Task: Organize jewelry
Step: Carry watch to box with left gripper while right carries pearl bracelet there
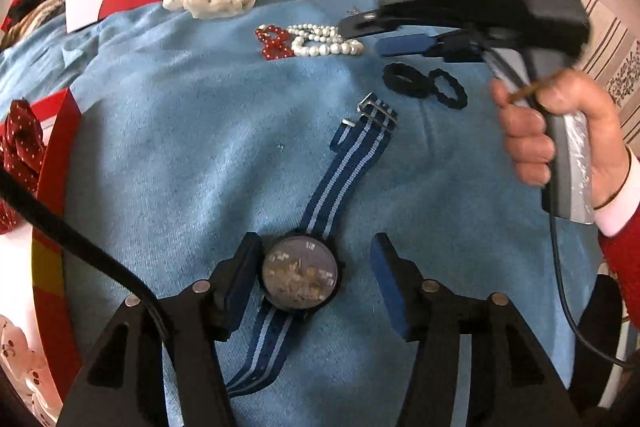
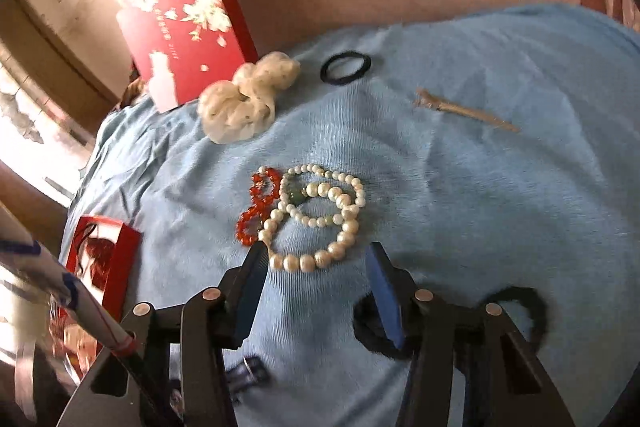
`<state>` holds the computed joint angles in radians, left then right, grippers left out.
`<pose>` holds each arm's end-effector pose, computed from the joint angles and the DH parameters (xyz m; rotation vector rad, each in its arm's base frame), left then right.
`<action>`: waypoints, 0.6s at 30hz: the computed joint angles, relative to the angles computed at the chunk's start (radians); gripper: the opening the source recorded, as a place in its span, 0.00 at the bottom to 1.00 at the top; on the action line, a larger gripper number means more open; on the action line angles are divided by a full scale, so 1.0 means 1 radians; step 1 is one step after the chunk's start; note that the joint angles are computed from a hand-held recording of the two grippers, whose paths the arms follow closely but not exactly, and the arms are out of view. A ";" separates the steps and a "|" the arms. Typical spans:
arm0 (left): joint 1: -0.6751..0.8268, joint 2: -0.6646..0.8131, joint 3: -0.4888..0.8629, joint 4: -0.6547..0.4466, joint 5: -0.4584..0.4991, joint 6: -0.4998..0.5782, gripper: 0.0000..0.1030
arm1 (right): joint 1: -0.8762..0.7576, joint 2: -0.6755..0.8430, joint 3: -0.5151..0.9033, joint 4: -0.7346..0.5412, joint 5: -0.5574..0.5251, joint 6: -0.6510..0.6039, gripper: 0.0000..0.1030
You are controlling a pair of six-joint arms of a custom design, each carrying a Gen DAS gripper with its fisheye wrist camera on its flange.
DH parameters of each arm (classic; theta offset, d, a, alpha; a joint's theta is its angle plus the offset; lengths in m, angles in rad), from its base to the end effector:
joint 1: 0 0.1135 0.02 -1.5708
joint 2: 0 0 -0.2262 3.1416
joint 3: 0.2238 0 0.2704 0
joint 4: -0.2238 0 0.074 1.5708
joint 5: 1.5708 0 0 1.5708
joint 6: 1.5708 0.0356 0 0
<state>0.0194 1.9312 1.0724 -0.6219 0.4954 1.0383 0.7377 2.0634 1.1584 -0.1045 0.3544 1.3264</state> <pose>0.3272 -0.0106 0.0599 1.3760 2.3985 -0.5409 0.3000 0.2560 0.0516 0.8587 2.3826 0.3934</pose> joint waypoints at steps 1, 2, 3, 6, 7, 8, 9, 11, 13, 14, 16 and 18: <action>-0.005 -0.006 -0.012 0.017 -0.002 -0.014 0.53 | -0.012 0.030 0.034 -0.019 -0.016 0.003 0.50; -0.008 -0.020 -0.032 0.050 -0.007 -0.044 0.44 | -0.019 0.050 0.056 -0.025 -0.024 0.002 0.47; -0.012 -0.031 -0.049 0.079 -0.014 -0.064 0.38 | -0.022 0.069 0.077 -0.031 -0.022 0.003 0.40; -0.002 -0.042 -0.046 0.060 -0.006 -0.091 0.37 | -0.018 0.099 0.132 -0.077 -0.022 -0.006 0.17; 0.008 -0.050 -0.042 0.035 0.002 -0.088 0.37 | -0.011 0.090 0.135 -0.088 -0.019 -0.007 0.11; 0.020 -0.067 -0.046 0.016 0.012 -0.080 0.37 | -0.006 0.079 0.132 -0.097 -0.018 -0.008 0.10; 0.030 -0.082 -0.052 0.006 0.017 -0.072 0.37 | 0.006 0.060 0.125 -0.106 -0.008 -0.009 0.10; 0.063 -0.148 -0.080 -0.023 0.032 -0.058 0.37 | 0.036 0.021 0.118 -0.148 0.028 -0.002 0.10; 0.091 -0.185 -0.079 -0.072 0.055 -0.051 0.37 | 0.072 -0.031 0.105 -0.188 0.067 0.019 0.10; 0.119 -0.205 -0.068 -0.116 0.071 -0.041 0.37 | 0.086 -0.051 0.102 -0.203 0.082 0.028 0.10; 0.167 -0.222 -0.038 -0.186 0.096 -0.016 0.37 | 0.122 -0.095 0.098 -0.243 0.119 0.045 0.10; 0.215 -0.239 -0.009 -0.247 0.116 0.010 0.37 | 0.163 -0.123 0.119 -0.299 0.157 0.064 0.10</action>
